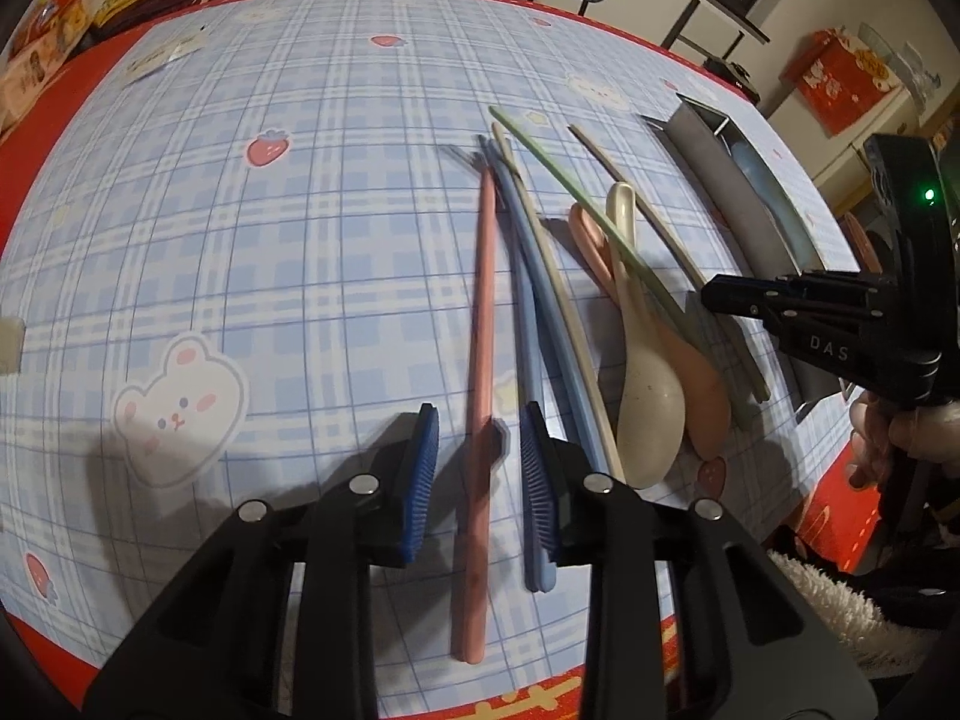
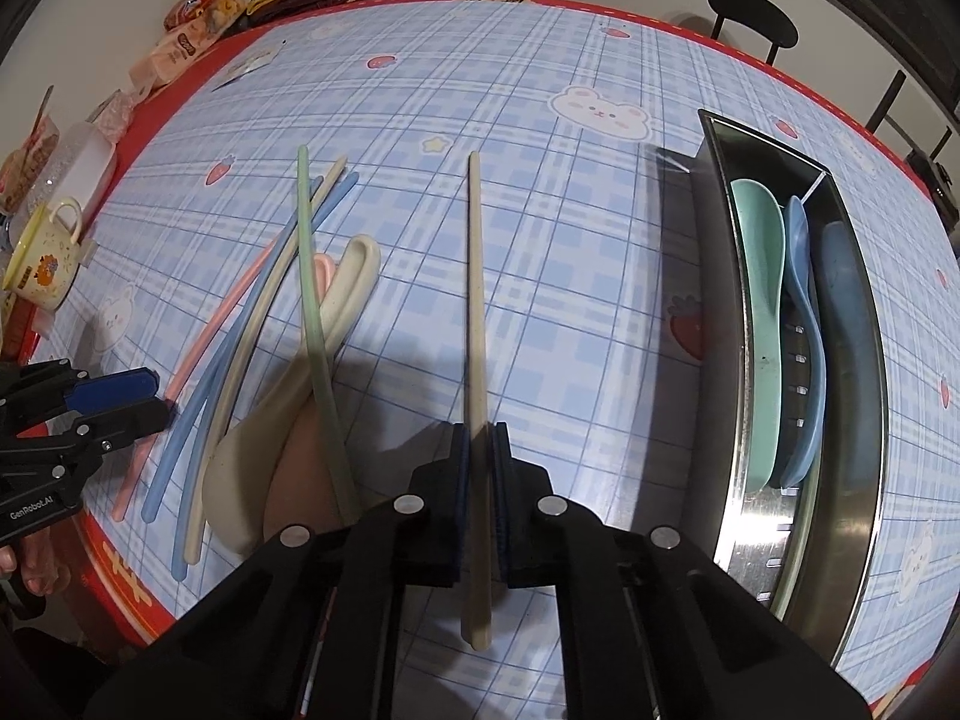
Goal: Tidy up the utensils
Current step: 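Grasp a pink chopstick with the left gripper while the right grasps a beige chopstick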
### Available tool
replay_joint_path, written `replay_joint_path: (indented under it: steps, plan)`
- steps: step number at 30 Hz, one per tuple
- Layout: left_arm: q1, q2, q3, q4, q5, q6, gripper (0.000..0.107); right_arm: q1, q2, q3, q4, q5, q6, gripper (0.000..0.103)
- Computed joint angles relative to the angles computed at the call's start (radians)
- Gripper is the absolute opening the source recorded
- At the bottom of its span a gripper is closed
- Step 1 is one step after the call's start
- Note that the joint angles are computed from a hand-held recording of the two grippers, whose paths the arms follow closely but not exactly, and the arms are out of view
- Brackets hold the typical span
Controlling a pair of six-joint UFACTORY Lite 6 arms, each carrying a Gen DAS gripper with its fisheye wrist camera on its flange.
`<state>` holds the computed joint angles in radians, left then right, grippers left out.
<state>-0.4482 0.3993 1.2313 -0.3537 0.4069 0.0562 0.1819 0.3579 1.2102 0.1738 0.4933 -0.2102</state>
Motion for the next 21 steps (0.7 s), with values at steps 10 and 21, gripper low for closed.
replay_joint_path:
  steps: [10, 21]
  plan:
    - [-0.067, 0.03, 0.035, 0.31, -0.013, -0.259, 0.02, 0.006, -0.029, -0.045, -0.017, -0.041, 0.018, 0.008]
    - [-0.076, -0.032, -0.061, 0.374, -0.067, -0.337, 0.011, 0.022, -0.039, -0.064, -0.073, -0.067, 0.054, 0.008]
